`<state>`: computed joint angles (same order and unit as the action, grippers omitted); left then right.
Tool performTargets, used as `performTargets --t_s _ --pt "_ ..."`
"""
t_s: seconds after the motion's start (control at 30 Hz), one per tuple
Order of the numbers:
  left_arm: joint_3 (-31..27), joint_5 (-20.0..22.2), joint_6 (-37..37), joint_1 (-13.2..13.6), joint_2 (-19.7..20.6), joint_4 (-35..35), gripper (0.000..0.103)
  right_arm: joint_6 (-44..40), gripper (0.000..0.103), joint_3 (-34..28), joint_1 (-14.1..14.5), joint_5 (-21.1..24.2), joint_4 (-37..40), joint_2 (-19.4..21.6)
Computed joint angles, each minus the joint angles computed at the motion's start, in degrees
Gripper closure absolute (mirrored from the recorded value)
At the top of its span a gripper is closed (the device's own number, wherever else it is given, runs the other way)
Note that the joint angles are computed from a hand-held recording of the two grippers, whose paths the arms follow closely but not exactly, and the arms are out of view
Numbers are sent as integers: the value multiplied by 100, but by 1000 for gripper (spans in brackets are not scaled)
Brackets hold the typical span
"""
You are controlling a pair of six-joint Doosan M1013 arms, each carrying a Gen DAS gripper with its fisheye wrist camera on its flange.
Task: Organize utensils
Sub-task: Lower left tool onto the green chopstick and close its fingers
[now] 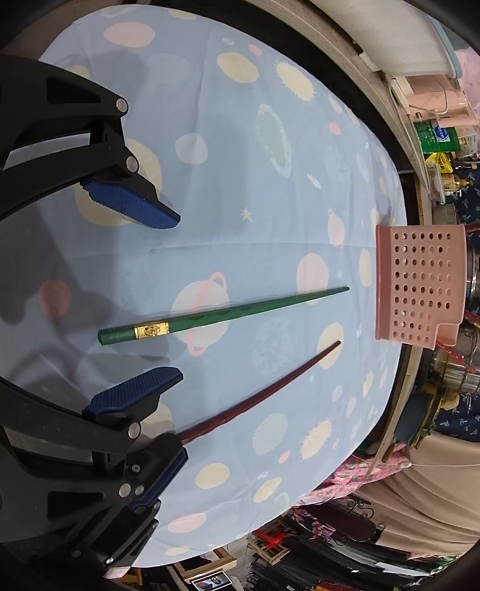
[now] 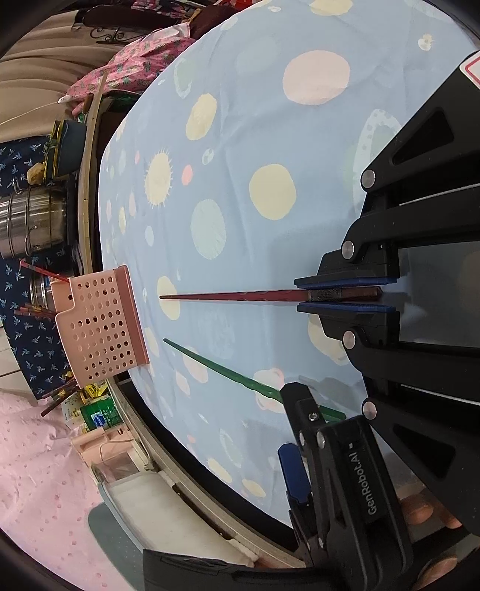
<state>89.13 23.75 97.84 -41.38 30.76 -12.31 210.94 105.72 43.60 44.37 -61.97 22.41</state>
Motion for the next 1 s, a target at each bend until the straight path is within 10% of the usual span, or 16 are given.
performTargets --t_s 0.4,0.67,1.0 --pt "76 -190 -367 -20 -29 427 53 67 96 16 8 -12 -41 -3" --pt "68 -144 83 80 -26 -98 96 65 96 8 10 -8 -38 0" --pt "86 63 818 171 -84 -880 96 93 96 45 -2 -103 42 -72"
